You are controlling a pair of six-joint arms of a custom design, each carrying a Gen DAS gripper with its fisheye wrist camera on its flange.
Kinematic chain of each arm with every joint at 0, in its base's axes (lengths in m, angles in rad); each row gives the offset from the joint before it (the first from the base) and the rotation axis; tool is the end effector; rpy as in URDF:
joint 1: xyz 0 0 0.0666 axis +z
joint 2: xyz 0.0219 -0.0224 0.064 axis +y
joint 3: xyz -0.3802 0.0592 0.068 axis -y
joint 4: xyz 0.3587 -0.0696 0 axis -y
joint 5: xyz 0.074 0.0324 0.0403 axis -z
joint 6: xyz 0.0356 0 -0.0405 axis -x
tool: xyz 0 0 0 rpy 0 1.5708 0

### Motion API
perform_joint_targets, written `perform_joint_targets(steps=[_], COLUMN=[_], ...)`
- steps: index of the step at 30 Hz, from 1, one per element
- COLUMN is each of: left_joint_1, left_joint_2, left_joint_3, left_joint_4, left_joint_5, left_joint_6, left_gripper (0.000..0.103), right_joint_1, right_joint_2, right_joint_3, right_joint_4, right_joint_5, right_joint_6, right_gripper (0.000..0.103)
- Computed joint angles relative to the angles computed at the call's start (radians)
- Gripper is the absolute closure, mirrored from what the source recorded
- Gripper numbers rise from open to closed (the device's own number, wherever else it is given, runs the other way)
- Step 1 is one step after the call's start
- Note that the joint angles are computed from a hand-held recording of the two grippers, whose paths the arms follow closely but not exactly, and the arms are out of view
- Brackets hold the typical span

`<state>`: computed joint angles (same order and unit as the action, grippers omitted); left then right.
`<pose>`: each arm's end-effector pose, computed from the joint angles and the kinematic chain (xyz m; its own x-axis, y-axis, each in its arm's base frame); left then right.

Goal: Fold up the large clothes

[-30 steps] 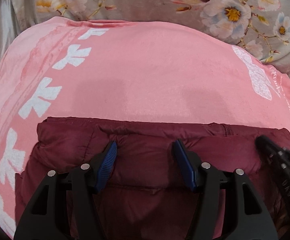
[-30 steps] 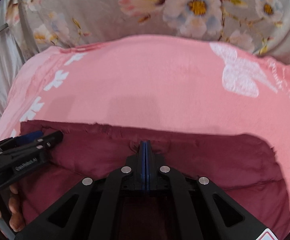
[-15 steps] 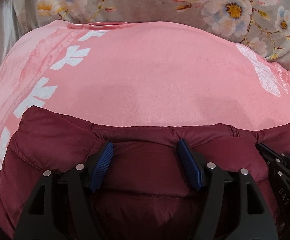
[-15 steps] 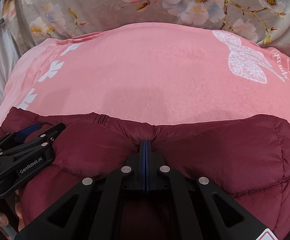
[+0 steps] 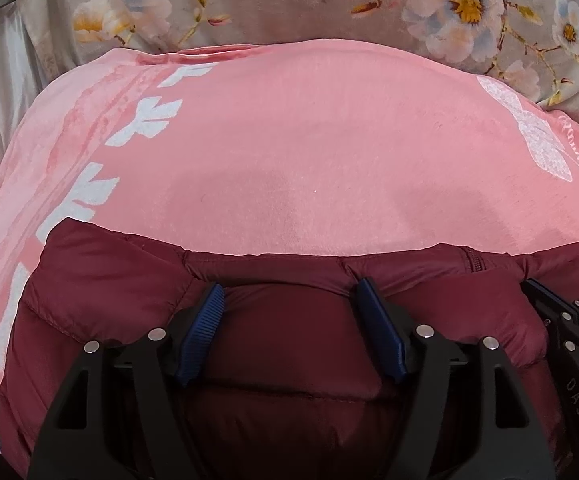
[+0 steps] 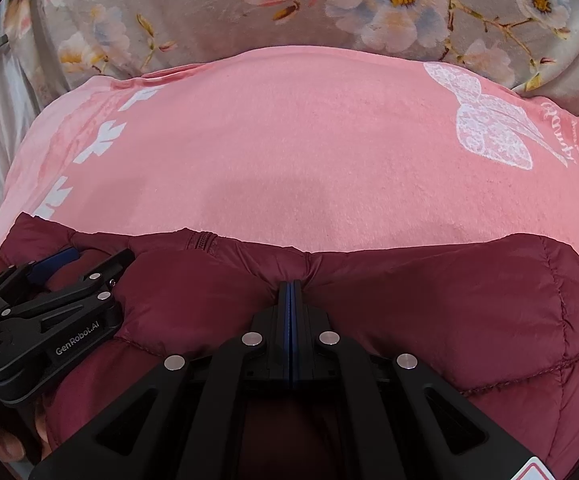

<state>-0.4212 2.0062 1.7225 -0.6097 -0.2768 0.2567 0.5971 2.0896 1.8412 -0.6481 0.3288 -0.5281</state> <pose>0.6024 -0.2597 0.2618 -0.7480 0.0675 -0.6603 0.0487 0.9977 0.0468 0.5725 0.3749 0.2546 -0.7421 0.0721 -0.6664 0.0099 0.9953 0.0967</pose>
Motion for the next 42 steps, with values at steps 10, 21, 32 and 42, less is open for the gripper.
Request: perform_joint_targets(steps=[10,21,32,42], left_joint_1=[0.002,0.008,0.081,0.207], left_joint_2=[0.006,-0.012,-0.496,-0.711], left_joint_3=[0.011,-0.015,-0.587,-0.879], left_joint_4=[-0.013,0.012,0.199,0.268], left_joint_5=[-0.004,0.018,0.103,0.220], left_joint_6=[0.008,0.025,0.036,0.316], left_gripper=[0.033,0.032,0.012,0.012], right_joint_1=[0.049,0.083,0.194,0.305], right_joint_2=[-0.158,-0.060,-0.206,-0.354], right_joint_3=[-0.225,-0.091,-0.267,-0.507], right_joint_4=[0.241,0.056,0.088,0.188], right_joint_5=[0.000,-0.042,-0.003,0.052], right_joint_6=[-0.045,-0.030,-0.044,-0.236], right_gripper=[0.095,0.096,0.095,0.095])
